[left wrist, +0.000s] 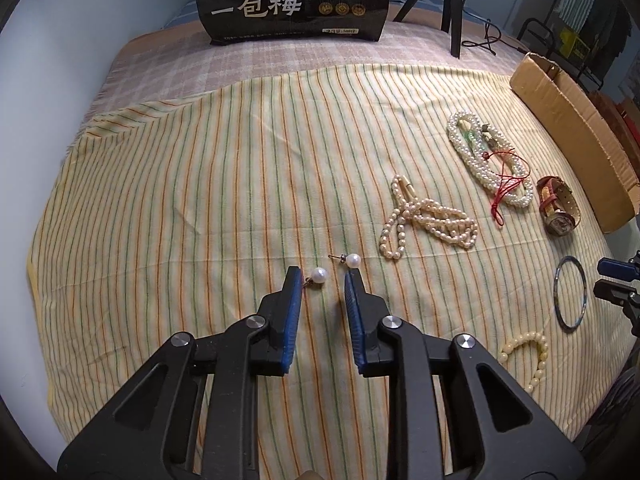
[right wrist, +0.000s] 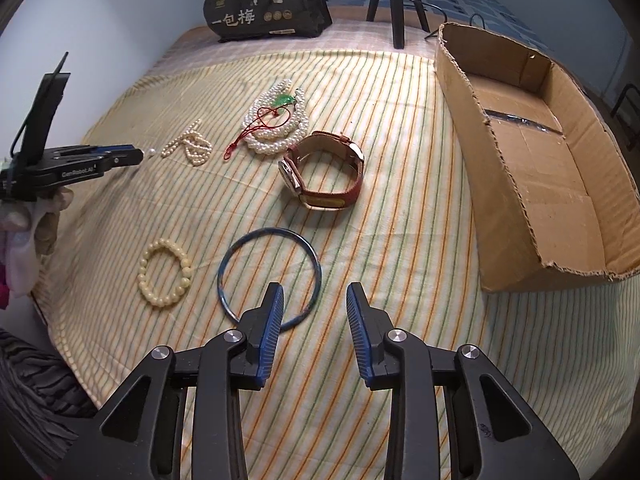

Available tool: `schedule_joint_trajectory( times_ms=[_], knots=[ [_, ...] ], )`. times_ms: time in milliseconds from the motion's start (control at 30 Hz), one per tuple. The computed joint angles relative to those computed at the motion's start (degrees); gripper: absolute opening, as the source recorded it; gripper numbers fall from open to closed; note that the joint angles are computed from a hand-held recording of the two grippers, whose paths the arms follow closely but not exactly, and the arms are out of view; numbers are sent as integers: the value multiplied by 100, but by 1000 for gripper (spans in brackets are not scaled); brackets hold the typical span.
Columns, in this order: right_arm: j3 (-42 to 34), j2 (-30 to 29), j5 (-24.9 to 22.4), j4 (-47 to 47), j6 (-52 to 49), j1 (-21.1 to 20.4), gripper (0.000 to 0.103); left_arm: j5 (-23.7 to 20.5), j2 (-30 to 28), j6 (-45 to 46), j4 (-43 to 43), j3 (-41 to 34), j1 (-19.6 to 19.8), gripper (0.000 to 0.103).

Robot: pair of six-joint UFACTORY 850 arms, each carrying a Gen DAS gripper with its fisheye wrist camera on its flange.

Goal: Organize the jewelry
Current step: 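Lower left tool to the pearl earrings while right tool lowers to the dark bangle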

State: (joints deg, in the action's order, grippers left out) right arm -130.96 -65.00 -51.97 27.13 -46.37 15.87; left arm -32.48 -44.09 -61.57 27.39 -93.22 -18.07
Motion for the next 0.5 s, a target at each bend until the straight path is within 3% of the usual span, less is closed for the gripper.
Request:
schedule_joint_trajectory(
  times_ms=[67,500],
  knots=[
    [-99,-66,-82,-6,45,5,24,-33,-33,49,-14,-32,6,22],
    [-680,-487,-320,-179,318,86,23,-144,-130,223,-5,-122,3,10]
  ],
)
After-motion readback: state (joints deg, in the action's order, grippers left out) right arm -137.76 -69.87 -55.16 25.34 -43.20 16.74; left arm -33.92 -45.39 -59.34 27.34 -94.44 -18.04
